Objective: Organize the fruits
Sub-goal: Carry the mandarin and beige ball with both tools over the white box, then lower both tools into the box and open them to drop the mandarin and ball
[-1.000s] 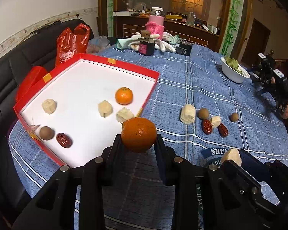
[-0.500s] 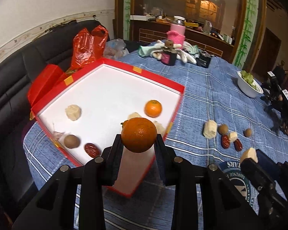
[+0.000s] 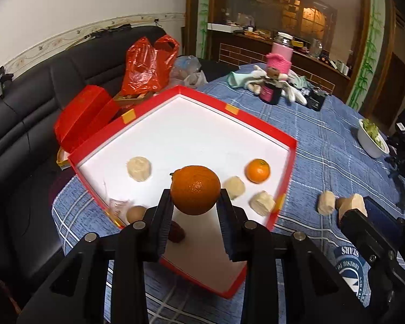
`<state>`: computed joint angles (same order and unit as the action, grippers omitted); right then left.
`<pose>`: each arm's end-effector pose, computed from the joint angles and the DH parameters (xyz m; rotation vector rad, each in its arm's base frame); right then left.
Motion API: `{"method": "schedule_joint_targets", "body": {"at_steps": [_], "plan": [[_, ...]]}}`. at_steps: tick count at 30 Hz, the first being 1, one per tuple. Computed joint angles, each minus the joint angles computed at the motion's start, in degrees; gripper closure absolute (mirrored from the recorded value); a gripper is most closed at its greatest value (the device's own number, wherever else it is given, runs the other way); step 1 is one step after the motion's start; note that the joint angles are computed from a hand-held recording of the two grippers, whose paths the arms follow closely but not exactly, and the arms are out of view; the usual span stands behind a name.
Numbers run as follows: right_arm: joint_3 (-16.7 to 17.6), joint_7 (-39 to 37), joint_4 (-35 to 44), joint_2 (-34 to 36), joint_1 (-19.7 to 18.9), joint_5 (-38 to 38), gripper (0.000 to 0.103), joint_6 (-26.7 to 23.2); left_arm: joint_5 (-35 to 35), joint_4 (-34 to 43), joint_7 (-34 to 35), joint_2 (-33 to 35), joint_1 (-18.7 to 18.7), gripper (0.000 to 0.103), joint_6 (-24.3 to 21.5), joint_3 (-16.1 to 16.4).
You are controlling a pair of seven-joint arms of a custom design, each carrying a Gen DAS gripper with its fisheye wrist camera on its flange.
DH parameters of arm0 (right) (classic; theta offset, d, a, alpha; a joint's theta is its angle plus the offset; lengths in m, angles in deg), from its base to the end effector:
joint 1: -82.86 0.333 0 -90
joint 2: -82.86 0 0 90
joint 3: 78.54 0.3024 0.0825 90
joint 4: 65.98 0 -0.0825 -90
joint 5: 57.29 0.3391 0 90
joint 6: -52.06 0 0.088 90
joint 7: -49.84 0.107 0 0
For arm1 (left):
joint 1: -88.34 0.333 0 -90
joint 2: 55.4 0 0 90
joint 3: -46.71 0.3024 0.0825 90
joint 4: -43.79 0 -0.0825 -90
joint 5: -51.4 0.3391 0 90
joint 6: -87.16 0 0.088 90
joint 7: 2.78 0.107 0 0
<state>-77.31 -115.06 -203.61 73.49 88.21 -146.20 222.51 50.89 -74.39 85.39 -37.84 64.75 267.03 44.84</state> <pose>0.4338 0.1197 0.4260 -1.4513 1.8632 -0.7987 0.5457 -0.2573 0.3957 -1.4409 2.1689 -0.9102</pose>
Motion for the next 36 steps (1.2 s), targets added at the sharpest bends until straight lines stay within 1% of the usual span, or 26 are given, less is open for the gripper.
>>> {"method": "schedule_joint_targets", "body": {"at_steps": [10, 19, 24, 26, 28, 30, 32, 36], "plan": [[-0.58, -5.0, 7.05, 6.94, 0.69, 3.4, 0.077, 1.54, 0.88, 4.23, -1.45, 2.9, 0.15, 0.072, -1.73, 1.89], [-1.97, -8.05, 11.61, 11.71, 1.51, 6.56, 0.077, 2.16, 1.35, 9.19, -2.8, 5.95, 1.35, 0.072, -4.07, 2.05], [-3.28, -14.34, 15.41, 15.86, 1.78, 12.61, 0.077, 3.08, 3.45, 12.52, -4.41, 7.82, -0.25, 0.072, -5.25, 3.61], [-3.87, -17.58, 17.09, 17.84, 2.04, 15.93, 0.077, 3.34, 3.86, 13.93, -4.68, 8.66, -0.17, 0.072, -6.2, 3.39], [-4.57, -20.88, 18.44, 19.56, 2.47, 19.33, 0.077, 3.45, 4.53, 14.85, -5.39, 9.27, -0.47, 0.072, -6.68, 3.84], [-5.01, -25.18, 19.69, 21.29, 2.63, 23.97, 0.077, 3.67, 4.81, 16.21, -5.68, 10.18, -0.13, 0.072, -7.78, 3.55], [-5.34, -28.85, 20.65, 22.89, 2.71, 28.03, 0.077, 4.02, 5.46, 17.72, -6.41, 11.24, -0.32, 0.072, -8.83, 3.92], [-6.18, -34.1, 21.6, 24.93, 3.43, 33.73, 0.077, 4.53, 6.56, 20.36, -7.55, 13.09, -0.28, 0.072, -10.66, 3.9]]}}
